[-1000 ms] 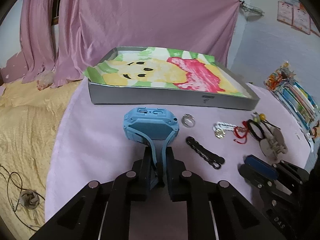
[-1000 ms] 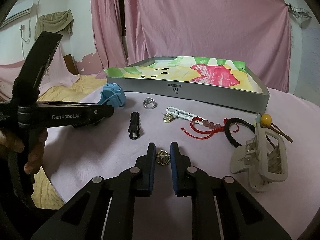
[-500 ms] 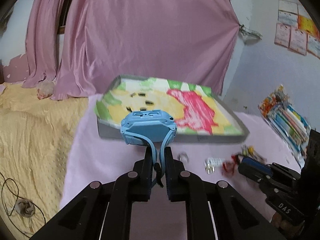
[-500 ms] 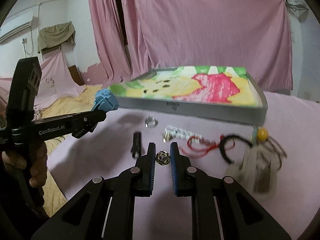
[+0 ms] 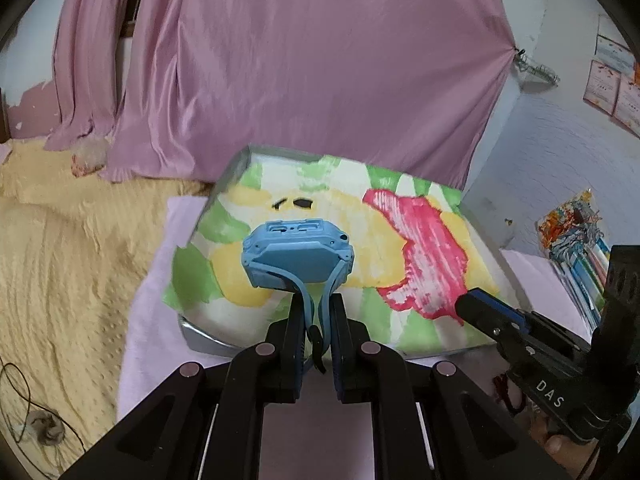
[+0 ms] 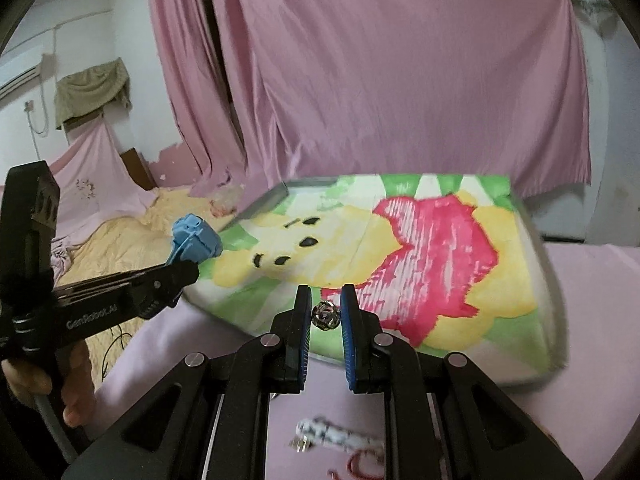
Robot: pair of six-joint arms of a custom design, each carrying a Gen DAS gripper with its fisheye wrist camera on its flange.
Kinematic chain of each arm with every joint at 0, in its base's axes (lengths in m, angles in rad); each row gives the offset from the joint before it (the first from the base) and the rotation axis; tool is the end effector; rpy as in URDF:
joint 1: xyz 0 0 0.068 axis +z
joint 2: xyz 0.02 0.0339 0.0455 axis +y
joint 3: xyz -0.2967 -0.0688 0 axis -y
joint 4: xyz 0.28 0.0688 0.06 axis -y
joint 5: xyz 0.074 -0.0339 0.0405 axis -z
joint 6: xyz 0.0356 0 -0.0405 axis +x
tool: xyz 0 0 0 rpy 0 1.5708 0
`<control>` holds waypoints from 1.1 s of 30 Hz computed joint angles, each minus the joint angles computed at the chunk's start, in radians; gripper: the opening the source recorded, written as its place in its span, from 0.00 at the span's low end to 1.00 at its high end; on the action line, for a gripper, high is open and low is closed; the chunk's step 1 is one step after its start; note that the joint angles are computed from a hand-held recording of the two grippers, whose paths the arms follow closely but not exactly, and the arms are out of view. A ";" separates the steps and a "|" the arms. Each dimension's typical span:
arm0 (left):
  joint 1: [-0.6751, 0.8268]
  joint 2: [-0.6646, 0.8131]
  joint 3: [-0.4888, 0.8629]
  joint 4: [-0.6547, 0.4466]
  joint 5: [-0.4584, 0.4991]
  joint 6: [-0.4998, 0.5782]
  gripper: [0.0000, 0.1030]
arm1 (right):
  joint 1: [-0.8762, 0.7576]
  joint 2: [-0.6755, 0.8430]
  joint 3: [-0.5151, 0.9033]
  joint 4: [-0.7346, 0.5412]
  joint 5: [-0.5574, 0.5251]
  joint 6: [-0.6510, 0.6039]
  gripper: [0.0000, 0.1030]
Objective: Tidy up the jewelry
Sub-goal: 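Carry the blue smartwatch with the left gripper into the grey tray and release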
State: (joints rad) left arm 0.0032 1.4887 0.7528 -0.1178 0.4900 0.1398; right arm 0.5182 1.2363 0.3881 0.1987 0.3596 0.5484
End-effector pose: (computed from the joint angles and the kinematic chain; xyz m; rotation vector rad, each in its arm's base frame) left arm 0.3128 -0.0158 0.1863 0.3795 2.3261 -0.5224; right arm 0.2132 0.1071 0.1585 0.2286 2.1680 0.2079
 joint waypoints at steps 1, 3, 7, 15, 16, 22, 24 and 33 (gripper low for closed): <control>-0.009 0.014 0.007 -0.004 -0.010 0.001 0.11 | -0.009 0.030 0.011 0.008 -0.010 0.005 0.13; -0.019 0.025 0.017 -0.004 -0.021 -0.001 0.11 | -0.025 0.089 0.033 0.016 -0.021 0.008 0.13; -0.041 0.045 0.053 -0.052 -0.060 0.021 0.13 | -0.046 0.158 0.076 -0.019 -0.028 0.015 0.13; -0.052 0.116 0.126 -0.143 -0.069 0.047 0.20 | -0.085 0.270 0.140 -0.063 -0.067 0.036 0.13; -0.052 0.113 0.123 -0.141 -0.070 0.047 0.23 | -0.086 0.273 0.141 -0.061 -0.071 0.039 0.13; -0.039 0.060 0.065 -0.090 -0.059 0.041 0.43 | -0.087 0.236 0.102 -0.033 -0.083 0.054 0.19; -0.019 0.011 0.014 -0.043 -0.036 0.033 0.61 | -0.062 0.213 0.092 -0.045 -0.027 0.068 0.29; 0.047 -0.246 -0.206 0.111 0.006 0.020 0.89 | 0.140 -0.016 -0.024 -0.087 0.309 0.117 0.64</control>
